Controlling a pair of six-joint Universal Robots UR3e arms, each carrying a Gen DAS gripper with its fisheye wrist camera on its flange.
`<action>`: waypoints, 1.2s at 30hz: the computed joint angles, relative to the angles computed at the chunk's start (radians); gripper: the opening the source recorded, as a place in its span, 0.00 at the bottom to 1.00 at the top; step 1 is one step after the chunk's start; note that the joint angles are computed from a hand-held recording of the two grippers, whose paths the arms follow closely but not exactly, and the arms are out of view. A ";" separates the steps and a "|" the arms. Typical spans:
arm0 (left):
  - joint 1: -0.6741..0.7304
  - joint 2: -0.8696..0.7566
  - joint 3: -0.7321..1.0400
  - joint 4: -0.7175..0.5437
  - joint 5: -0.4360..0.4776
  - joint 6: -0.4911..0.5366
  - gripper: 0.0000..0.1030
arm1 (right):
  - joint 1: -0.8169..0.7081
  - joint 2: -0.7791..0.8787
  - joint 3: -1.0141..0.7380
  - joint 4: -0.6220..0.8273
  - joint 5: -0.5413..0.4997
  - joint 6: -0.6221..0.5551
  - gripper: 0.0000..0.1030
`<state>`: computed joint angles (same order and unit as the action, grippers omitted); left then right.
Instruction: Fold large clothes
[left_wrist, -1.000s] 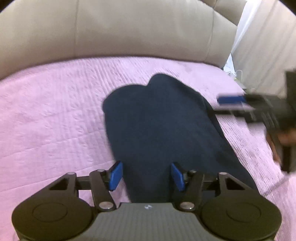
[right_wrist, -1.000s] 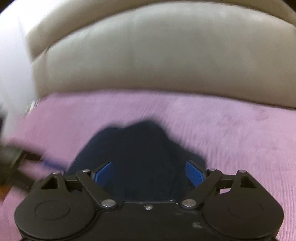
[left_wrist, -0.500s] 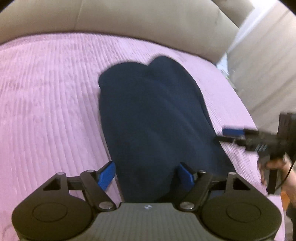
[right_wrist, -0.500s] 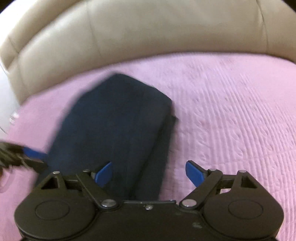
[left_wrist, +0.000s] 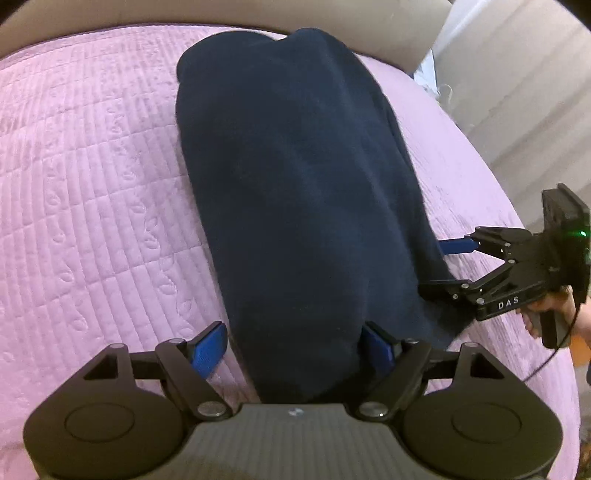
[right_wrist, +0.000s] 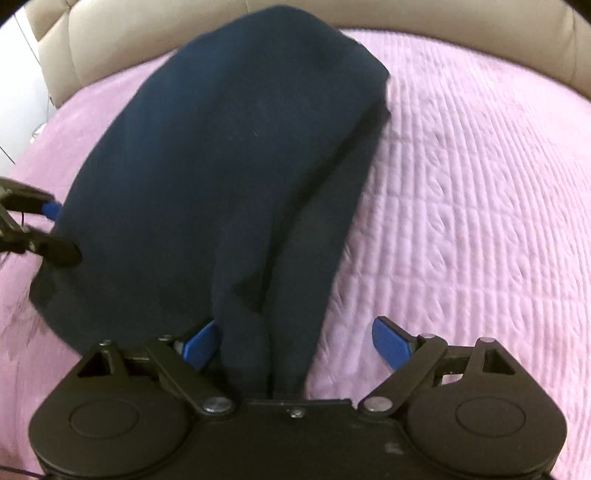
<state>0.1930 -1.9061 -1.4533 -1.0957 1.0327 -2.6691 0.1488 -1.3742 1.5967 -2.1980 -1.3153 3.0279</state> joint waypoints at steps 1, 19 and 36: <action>0.008 -0.006 0.046 -0.055 -0.009 0.006 0.79 | -0.033 -0.010 -0.006 0.018 0.050 0.013 1.00; 0.040 -0.430 0.495 -0.086 -0.255 -0.300 0.93 | -0.262 0.506 -0.112 -0.583 0.712 0.246 1.00; -0.042 -0.543 0.615 -0.015 -0.285 -0.267 0.67 | -0.130 0.327 -0.147 -0.315 0.584 0.228 0.82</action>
